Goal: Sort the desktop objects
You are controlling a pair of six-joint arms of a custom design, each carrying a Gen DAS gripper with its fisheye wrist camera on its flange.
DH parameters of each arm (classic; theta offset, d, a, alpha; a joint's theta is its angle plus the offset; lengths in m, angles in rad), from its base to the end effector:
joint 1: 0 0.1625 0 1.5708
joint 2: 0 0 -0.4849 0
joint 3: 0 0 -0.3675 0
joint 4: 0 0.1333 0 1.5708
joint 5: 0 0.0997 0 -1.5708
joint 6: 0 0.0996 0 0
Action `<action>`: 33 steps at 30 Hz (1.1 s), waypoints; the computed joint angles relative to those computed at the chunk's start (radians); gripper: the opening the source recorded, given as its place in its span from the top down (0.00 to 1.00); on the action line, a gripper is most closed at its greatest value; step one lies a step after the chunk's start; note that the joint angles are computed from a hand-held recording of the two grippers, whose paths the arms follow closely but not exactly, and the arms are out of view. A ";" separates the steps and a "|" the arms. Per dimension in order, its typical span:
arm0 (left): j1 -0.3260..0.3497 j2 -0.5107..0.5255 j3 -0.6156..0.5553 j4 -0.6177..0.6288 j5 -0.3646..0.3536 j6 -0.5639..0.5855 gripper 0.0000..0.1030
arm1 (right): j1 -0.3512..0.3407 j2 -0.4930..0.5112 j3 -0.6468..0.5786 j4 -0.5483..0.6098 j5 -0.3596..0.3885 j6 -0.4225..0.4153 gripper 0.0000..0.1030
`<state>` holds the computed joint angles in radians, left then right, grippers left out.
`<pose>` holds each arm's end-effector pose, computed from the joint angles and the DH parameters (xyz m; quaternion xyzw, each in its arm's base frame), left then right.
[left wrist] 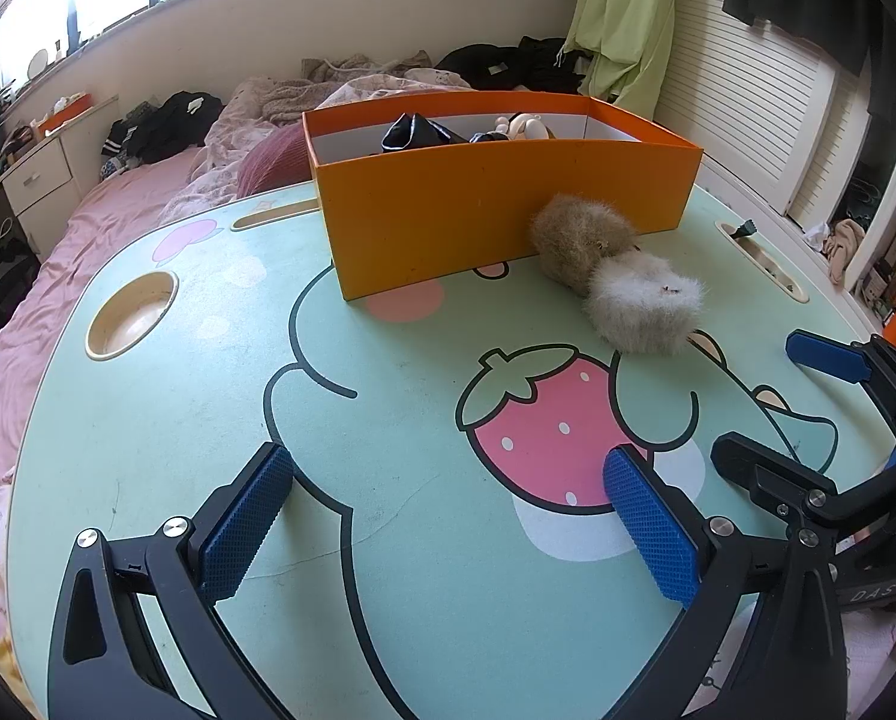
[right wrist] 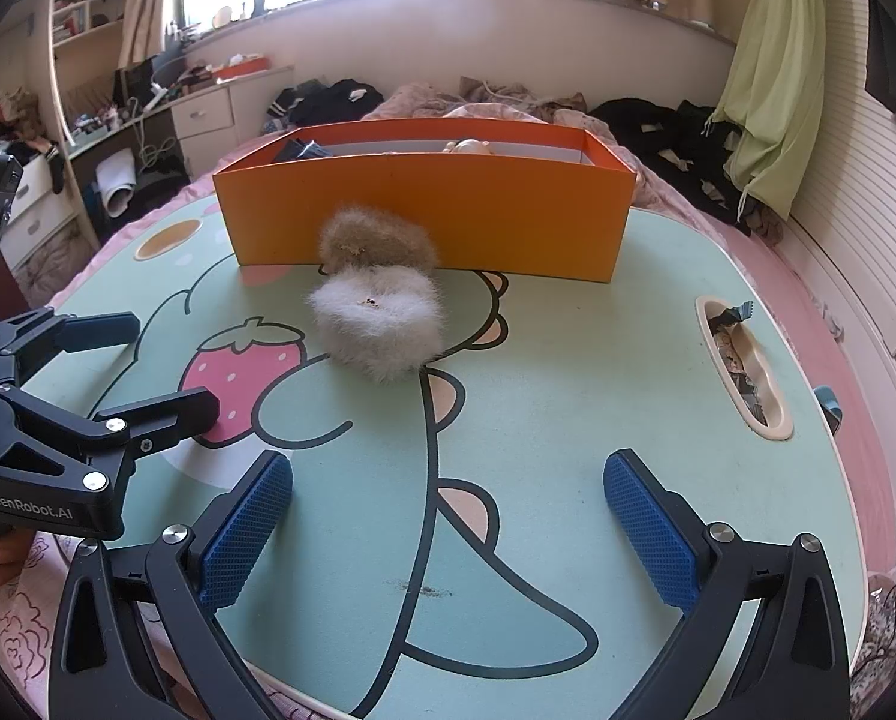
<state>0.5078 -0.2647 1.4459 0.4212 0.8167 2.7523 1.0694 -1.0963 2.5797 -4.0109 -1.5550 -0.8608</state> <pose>-0.3439 -0.4219 -0.1200 0.3128 0.8755 -0.2335 0.2850 -0.0704 -0.4090 0.2518 0.1622 -0.8728 0.3620 0.2844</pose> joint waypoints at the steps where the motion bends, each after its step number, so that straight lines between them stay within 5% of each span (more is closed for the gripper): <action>1: 0.000 0.000 0.000 0.001 0.000 0.000 0.00 | 0.000 0.000 0.000 -0.001 0.000 0.000 0.00; 14: 0.000 0.000 -0.001 0.002 -0.001 -0.002 0.00 | 0.000 0.000 -0.001 0.000 -0.002 0.004 0.00; 20: 0.000 0.002 -0.008 0.006 -0.002 -0.003 0.00 | 0.016 -0.092 -0.053 0.168 0.042 0.059 0.00; 29: -0.001 0.002 -0.008 0.007 -0.001 -0.004 0.00 | 0.168 -0.048 -0.215 0.358 -0.141 0.145 0.01; 33: -0.001 0.004 -0.010 0.008 -0.002 -0.006 0.00 | 0.189 -0.025 -0.251 0.406 -0.205 0.186 0.26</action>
